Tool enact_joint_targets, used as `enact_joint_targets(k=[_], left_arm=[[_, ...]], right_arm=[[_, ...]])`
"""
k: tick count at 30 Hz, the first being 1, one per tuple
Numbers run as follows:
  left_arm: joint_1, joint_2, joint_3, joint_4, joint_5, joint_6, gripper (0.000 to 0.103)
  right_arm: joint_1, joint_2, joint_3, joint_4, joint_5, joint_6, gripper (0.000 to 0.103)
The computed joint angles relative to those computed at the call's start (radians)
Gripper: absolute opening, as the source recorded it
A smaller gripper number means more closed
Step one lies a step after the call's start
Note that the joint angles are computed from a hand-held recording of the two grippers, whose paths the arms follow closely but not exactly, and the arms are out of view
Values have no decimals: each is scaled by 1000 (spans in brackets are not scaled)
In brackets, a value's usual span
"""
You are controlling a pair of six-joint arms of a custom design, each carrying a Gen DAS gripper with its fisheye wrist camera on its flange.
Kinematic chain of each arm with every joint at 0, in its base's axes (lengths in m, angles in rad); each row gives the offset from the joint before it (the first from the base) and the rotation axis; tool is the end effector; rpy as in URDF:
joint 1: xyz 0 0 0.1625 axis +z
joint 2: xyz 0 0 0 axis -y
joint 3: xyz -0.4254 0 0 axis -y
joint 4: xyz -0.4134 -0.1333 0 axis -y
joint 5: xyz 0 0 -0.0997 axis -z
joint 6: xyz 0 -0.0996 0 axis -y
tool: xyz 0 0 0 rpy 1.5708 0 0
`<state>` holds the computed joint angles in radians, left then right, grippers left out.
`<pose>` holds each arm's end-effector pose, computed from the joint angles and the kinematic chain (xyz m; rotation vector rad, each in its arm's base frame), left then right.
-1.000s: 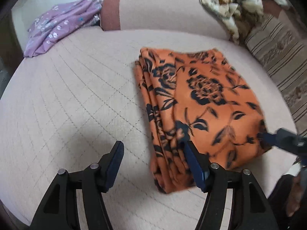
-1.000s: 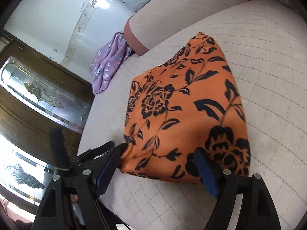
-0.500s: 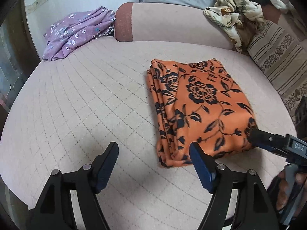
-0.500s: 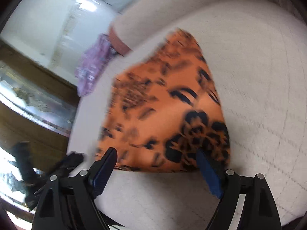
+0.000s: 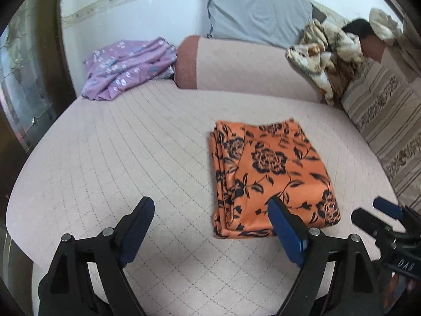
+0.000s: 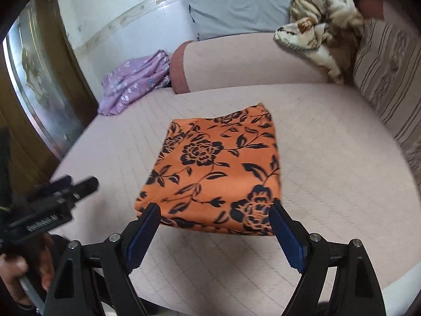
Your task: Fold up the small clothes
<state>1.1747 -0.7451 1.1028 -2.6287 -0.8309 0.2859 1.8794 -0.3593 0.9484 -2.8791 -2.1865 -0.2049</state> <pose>-0.1328 -0.8371 0.3142 0.4623 2.2766 -0.8877 0.3366 -0.8064 0.0869 0.3332 -2.4032 0.9441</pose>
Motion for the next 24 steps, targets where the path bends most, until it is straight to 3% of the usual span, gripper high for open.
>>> enact_joint_targets(k=[7,11,15,20,24], left_arm=[[-20,10,-18,48,60,-36,88],[-23,9,-18,48,45,-44,88],[-31,16,-28,60,61,-30,95],[-37,29,-41,57,92,-17,96],[-39,38,-51,58,97,-17,98]], right_arm=[[21,-8,-12,20,-79,12,87],[34,10,-48,31,-122,-13,87],[34,20,-67,55,-134,-22,88],[31,32,-83,81,-155,-20,88],[33,47,-106,88,-172,-35,96]])
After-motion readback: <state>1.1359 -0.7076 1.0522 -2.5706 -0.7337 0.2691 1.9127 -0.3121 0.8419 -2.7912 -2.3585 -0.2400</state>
